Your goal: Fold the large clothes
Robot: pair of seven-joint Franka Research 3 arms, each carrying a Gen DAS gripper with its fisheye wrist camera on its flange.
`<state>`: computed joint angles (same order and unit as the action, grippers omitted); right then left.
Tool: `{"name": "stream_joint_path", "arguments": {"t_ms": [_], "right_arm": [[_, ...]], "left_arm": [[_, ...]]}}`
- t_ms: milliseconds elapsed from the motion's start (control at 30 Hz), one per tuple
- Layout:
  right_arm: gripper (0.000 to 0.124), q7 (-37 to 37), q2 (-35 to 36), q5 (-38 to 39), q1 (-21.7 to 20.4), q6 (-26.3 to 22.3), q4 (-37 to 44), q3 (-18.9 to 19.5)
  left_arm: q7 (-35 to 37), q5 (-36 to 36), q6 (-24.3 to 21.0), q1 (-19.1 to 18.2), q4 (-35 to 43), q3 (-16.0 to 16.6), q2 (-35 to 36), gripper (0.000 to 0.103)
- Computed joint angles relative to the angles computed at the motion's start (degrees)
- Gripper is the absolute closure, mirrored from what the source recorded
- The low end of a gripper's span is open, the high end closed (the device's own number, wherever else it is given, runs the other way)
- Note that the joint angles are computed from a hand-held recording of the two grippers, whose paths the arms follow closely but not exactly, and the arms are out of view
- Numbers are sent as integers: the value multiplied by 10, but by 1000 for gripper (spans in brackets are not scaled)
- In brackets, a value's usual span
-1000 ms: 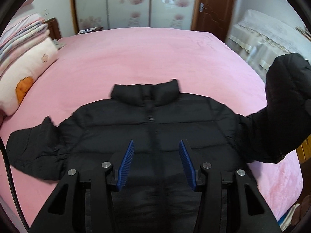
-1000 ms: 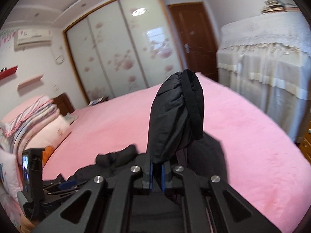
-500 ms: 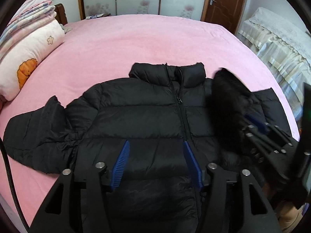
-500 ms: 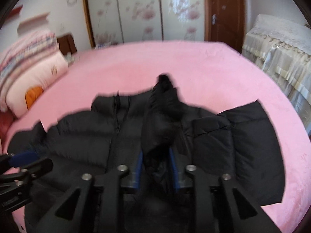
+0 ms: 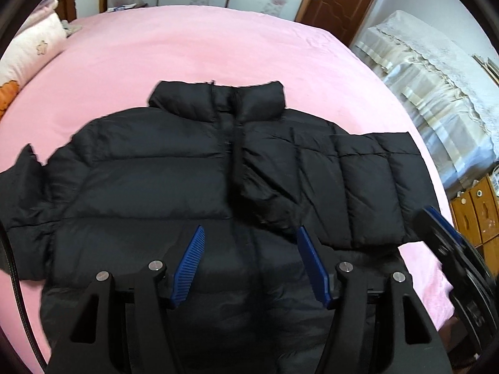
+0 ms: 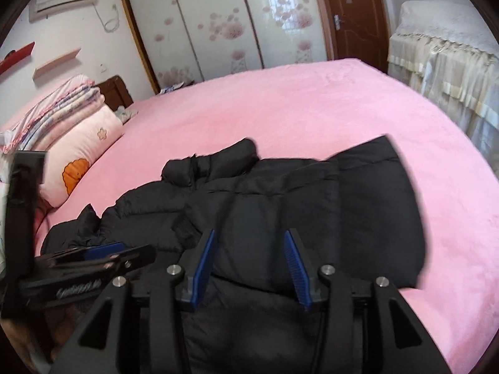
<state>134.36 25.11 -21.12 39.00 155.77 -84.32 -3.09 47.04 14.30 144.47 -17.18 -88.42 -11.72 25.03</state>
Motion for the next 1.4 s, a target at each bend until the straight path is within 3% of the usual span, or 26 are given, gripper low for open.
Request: {"name": "stream_joint_path", "arguments": {"t_ms": [133, 400, 500, 600, 633, 833, 1033, 1167, 1300, 1333, 1400], "right_arm": [[78, 76, -61, -98, 28, 9, -78, -39], [78, 167, -130, -192, -4, 20, -179, -17], [78, 164, -136, -184, -30, 15, -196, 5], [78, 165, -137, -179, -53, 15, -211, 23], [78, 165, -137, -177, -58, 12, -215, 26], [78, 133, -123, -119, -88, 16, -223, 41], [78, 74, -82, -31, -101, 34, -188, 39], [78, 22, -31, 16, -93, 7, -120, 32], [82, 25, 26, -10, -51, -72, -28, -8], [99, 25, 39, -13, -47, -83, -9, -12], [107, 30, 47, -14, -44, -89, 5, -18]], "left_arm": [[4, -28, -3, 7, 32, -8, 36, 42], [12, -120, 45, 45, 65, -35, 95, 45], [23, -132, 38, 43, 104, -38, 125, 58], [32, -117, -8, 22, 178, -27, 167, 88], [33, -111, -22, 14, 201, -23, 178, 94], [18, -39, -100, -44, 313, 23, 216, 100], [6, -10, -114, -66, 387, 37, 226, 100], [-7, 16, -114, -79, 420, 55, 223, 100], [-67, 69, -59, -80, 325, 86, 146, 100], [-85, 86, -49, -80, 307, 93, 132, 100], [-125, 118, -29, -75, 253, 103, 95, 100]]}}
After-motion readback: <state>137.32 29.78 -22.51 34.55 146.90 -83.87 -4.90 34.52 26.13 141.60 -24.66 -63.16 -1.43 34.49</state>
